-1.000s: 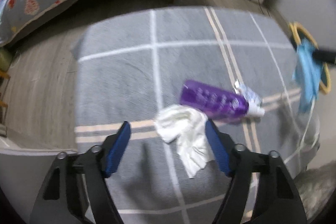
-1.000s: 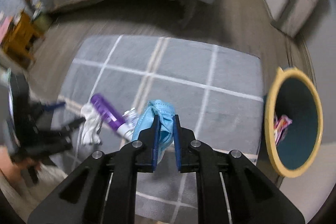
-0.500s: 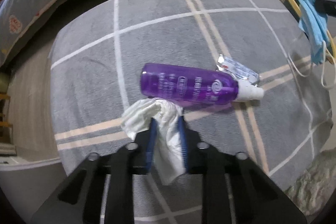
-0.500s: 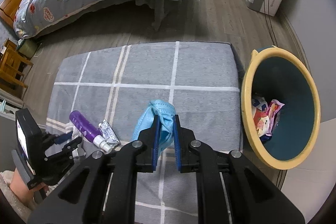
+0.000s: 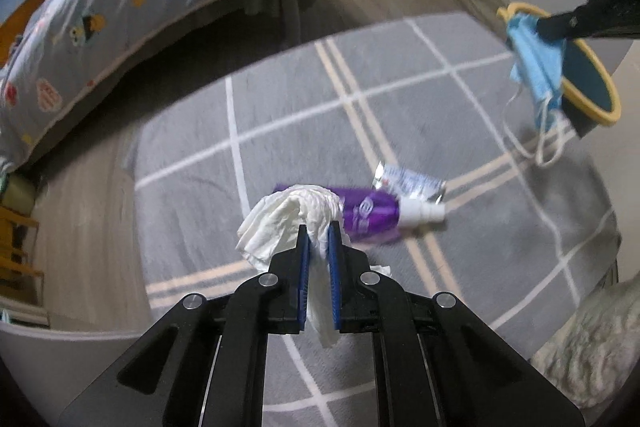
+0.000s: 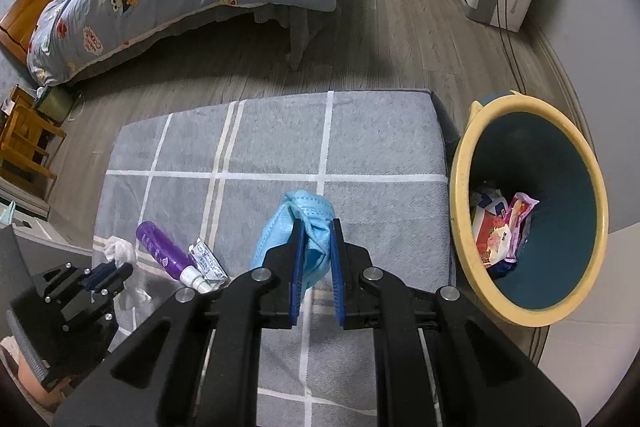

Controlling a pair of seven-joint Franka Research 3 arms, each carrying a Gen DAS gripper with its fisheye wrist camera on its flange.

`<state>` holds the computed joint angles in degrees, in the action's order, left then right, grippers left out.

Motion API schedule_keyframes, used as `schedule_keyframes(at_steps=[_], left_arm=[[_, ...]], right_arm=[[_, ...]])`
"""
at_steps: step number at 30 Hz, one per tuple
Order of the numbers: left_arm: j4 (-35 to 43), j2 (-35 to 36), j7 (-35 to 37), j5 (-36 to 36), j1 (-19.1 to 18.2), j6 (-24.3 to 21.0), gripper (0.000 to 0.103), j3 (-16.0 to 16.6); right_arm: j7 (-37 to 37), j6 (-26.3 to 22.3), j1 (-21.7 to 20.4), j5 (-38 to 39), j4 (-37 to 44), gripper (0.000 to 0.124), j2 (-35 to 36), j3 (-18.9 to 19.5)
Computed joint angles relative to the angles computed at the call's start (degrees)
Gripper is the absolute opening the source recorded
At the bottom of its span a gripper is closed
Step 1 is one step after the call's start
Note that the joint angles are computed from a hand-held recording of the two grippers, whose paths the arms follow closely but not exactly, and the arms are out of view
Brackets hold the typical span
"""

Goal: Collect trash
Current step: 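Carry the blue mask and white tissue over the bin with both tools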

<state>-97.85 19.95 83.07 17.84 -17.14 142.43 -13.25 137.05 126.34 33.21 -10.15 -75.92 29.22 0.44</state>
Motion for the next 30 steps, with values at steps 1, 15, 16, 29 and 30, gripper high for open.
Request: schedule_keyframes(at_steps=[1, 15, 16, 29, 30], left_arm=[[0.1, 0.1, 0.4, 0.2, 0.2, 0.6, 0.010, 0.1], [6.0, 1.8, 11.0, -14.1, 2.5, 7.0, 0.010, -5.8], [7.0, 2.3, 11.4, -14.0, 1.9, 6.7, 0.010, -5.7], [35.3, 20.2, 16.3, -11.1, -9.8, -3.7, 0.010, -6.0], [38.0, 21.9, 17.0, -11.4, -10.8, -4.9, 0.010, -6.0]], right_arm=[[0.1, 0.2, 0.0, 0.0, -0.4, 0.012, -0.3, -0.1], [7.8, 7.8, -2.0, -5.3, -15.3, 0.012, -11.5, -1.2], [8.8, 8.7, -2.6, -5.8, -17.1, 0.012, -12.8, -1.2], [25.4, 10.5, -13.0, -16.2, -38.1, 0.012, -28.5, 1.4], [26.0, 10.4, -13.8, -16.7, -39.1, 0.012, -29.2, 1.7]])
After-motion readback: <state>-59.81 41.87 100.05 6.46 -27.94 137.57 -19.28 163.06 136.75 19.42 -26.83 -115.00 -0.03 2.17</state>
